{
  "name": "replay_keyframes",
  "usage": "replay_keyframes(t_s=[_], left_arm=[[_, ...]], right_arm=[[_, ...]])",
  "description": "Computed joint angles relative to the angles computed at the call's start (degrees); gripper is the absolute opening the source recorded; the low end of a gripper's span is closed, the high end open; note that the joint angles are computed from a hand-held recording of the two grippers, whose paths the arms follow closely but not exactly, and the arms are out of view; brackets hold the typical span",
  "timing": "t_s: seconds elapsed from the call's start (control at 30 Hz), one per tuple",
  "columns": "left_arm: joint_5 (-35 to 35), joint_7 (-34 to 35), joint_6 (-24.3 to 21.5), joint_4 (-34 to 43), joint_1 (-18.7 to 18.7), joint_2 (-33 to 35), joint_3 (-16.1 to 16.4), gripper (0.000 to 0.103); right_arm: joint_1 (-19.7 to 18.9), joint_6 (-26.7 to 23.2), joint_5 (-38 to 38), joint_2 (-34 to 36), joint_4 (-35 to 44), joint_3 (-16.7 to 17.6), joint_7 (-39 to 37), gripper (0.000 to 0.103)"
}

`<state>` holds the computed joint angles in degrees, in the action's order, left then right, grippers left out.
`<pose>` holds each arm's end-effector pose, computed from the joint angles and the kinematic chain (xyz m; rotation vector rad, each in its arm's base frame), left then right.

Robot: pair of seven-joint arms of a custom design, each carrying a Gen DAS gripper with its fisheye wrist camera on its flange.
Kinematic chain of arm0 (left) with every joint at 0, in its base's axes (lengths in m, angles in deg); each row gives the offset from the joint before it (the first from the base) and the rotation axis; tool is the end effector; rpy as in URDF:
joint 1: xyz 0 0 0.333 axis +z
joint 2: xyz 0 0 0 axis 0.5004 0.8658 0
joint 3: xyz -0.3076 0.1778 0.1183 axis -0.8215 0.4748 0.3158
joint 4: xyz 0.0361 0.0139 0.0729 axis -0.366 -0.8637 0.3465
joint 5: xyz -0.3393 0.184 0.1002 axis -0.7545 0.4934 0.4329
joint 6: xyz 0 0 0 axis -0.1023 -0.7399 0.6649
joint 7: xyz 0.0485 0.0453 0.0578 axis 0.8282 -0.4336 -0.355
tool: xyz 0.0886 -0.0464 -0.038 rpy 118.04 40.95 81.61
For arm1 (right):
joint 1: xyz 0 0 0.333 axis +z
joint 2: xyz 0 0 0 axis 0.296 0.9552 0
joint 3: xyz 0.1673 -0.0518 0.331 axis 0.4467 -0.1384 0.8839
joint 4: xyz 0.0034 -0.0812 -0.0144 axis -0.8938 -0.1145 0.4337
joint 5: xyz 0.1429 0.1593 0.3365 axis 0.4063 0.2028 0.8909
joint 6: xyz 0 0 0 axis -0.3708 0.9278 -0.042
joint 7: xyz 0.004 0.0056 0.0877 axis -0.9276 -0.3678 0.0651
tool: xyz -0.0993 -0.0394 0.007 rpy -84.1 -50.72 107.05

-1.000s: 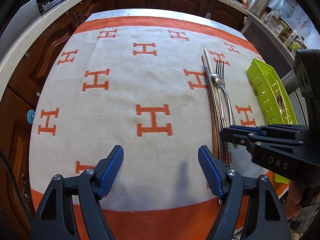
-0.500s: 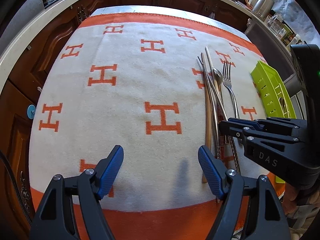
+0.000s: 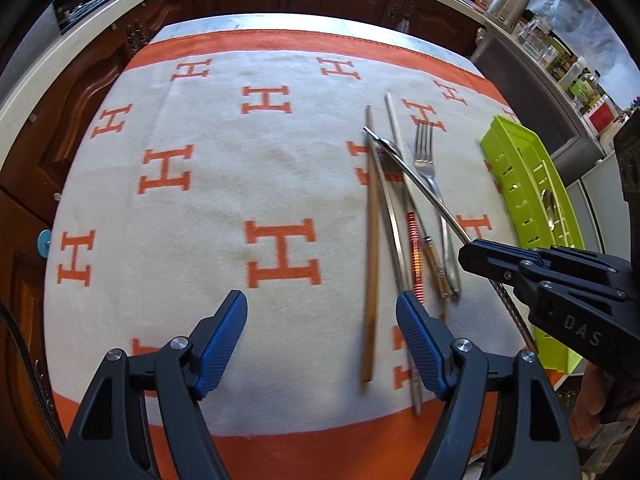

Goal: Organize utensils
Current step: 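Grasp a patterned steel chopstick with the right tool while the left grasps a wooden chopstick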

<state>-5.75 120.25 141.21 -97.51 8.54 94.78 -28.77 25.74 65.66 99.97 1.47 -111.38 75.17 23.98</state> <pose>0.6137 -0.3330 0.3969 -2.3385 1.7423 -0.5095 0.7156 0.1913 0.4058 -2.3690 1.3572 0.0973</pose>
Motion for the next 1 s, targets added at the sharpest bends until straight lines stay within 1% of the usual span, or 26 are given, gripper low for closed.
replay_keyframes(t_s=[0.03,0.07,0.1,0.13,0.2,0.3,0.43,0.57,0.67,0.73,0.8,0.87,0.93,1.0], left_arm=[[-0.9,0.89,0.17,0.86,0.45,0.66,-0.56,0.075],[-1.64,1.51,0.34,1.42,0.71,1.1,-0.87,0.07],[-3.09,2.77,0.9,2.18,1.34,1.79,-1.58,0.058],[-5.29,4.79,1.35,3.06,2.36,2.65,-2.71,0.053],[-9.5,7.99,1.66,4.51,3.86,4.11,-4.32,0.034],[-14.66,11.31,0.99,7.21,4.95,6.45,-5.48,0.023],[-17.29,12.98,-0.26,9.99,4.25,8.26,-4.84,0.022],[-16.92,12.55,-3.62,13.27,2.72,9.69,-3.41,0.018],[-15.85,11.55,-3.44,13.25,1.93,8.98,-2.35,0.018],[-15.43,11.32,-3.43,13.22,1.89,8.54,-2.22,0.018],[-14.71,11.29,-4.46,13.76,1.76,8.6,-1.91,0.018],[-13.86,10.62,-6.84,15.2,1.36,9.39,-1.41,0.016],[-13.73,10.63,-8.58,16.34,1.44,10.22,-1.59,0.015],[-13.02,10.85,-10.24,16.95,1.31,10.64,-1.44,0.015]], right_arm=[[-0.52,0.3,0.86,-0.51,-0.43,0.22,-0.29,0.006],[-0.89,0.49,1.54,-0.89,-0.7,0.35,-0.56,0.006],[-1.31,0.74,2.32,-1.32,-1.02,0.47,-0.9,0.006],[-1.7,0.92,3.05,-1.71,-1.26,0.53,-1.21,0.006],[-2.38,1.25,4.49,-2.39,-1.69,0.61,-1.82,0.006],[-3.53,1.13,6.76,-3.21,-2.04,0.61,-2.82,0.006],[-4.61,1.48,9.42,-4.18,-2.62,0.41,-3.81,0.006],[-5.7,2.13,11.87,-4.98,-2.89,0.09,-4.99,0.006],[-6.38,3.25,13.4,-5.58,-3.23,-0.34,-5.3,0.006],[-6.7,4.43,13.71,-5.86,-3.52,-0.88,-5.09,0.006],[-6.97,5.81,13.53,-5.81,-3.57,-1.59,-4.03,0.006],[-7.15,8.04,12.64,-5.88,-4.09,-2.5,-2.34,0.006],[-7.45,10.21,11.4,-5.94,-4.8,-3.43,-0.23,0.006],[-7.99,11.47,10.04,-5.61,-4.95,-4.03,1.54,0.006]])
